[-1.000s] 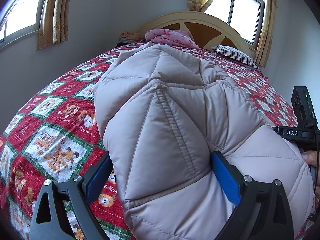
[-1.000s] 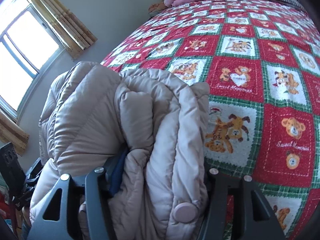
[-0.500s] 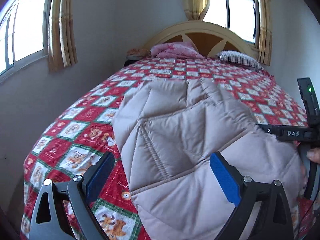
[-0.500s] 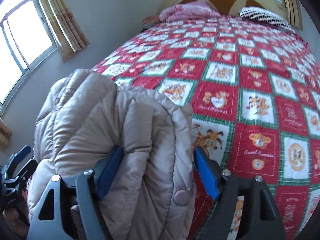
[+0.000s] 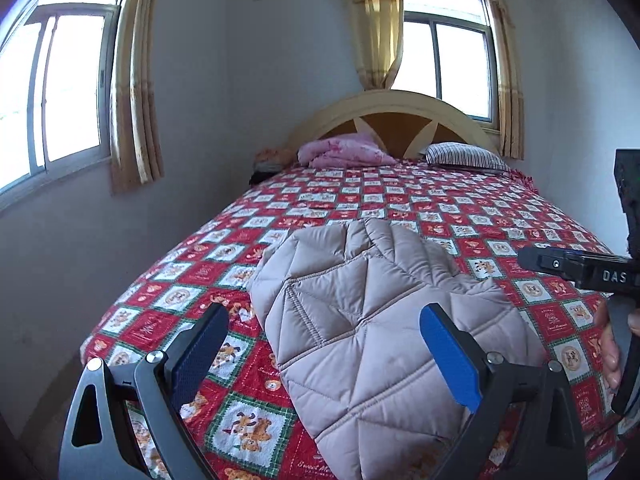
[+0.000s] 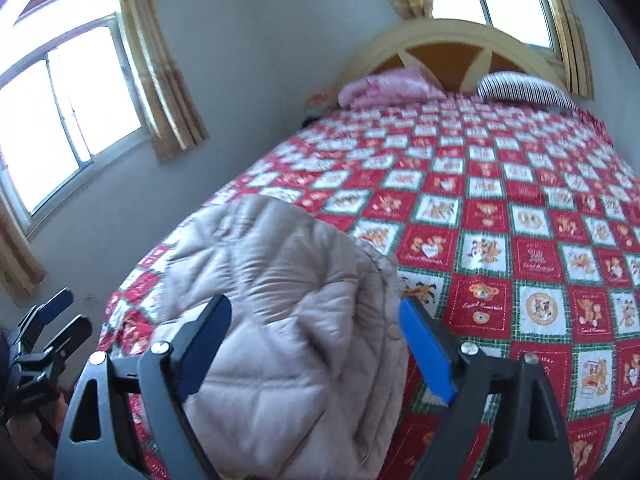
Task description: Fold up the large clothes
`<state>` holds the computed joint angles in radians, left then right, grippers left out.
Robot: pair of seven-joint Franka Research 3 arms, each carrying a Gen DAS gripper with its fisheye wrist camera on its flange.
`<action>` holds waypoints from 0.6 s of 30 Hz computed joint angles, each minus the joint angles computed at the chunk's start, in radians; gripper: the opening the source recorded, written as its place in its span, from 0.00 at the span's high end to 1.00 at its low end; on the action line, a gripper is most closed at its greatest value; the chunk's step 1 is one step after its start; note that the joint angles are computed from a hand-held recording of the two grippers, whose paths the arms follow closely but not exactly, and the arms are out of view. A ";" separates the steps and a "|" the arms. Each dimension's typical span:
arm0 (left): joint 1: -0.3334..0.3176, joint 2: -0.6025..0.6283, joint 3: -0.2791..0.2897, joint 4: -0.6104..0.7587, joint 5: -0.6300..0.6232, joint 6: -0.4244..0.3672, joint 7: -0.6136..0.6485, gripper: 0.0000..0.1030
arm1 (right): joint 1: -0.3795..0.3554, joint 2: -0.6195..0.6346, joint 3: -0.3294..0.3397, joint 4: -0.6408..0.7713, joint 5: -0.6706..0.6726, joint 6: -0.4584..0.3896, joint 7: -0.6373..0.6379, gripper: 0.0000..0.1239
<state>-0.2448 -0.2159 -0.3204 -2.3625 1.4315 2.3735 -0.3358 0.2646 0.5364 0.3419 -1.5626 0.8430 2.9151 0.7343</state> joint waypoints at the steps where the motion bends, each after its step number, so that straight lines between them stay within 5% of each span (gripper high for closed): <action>1: -0.003 -0.006 -0.004 -0.003 0.004 -0.003 -0.005 0.05 | -0.027 -0.024 0.040 -0.034 0.039 0.022 -0.056 0.27; 10: -0.015 -0.015 -0.016 -0.006 0.018 -0.012 -0.028 0.05 | -0.083 -0.141 0.150 -0.165 0.351 0.119 -0.419 0.26; 18: -0.022 -0.016 -0.018 -0.008 0.011 -0.019 -0.029 0.05 | -0.062 -0.176 0.131 -0.175 0.560 0.114 -0.633 0.24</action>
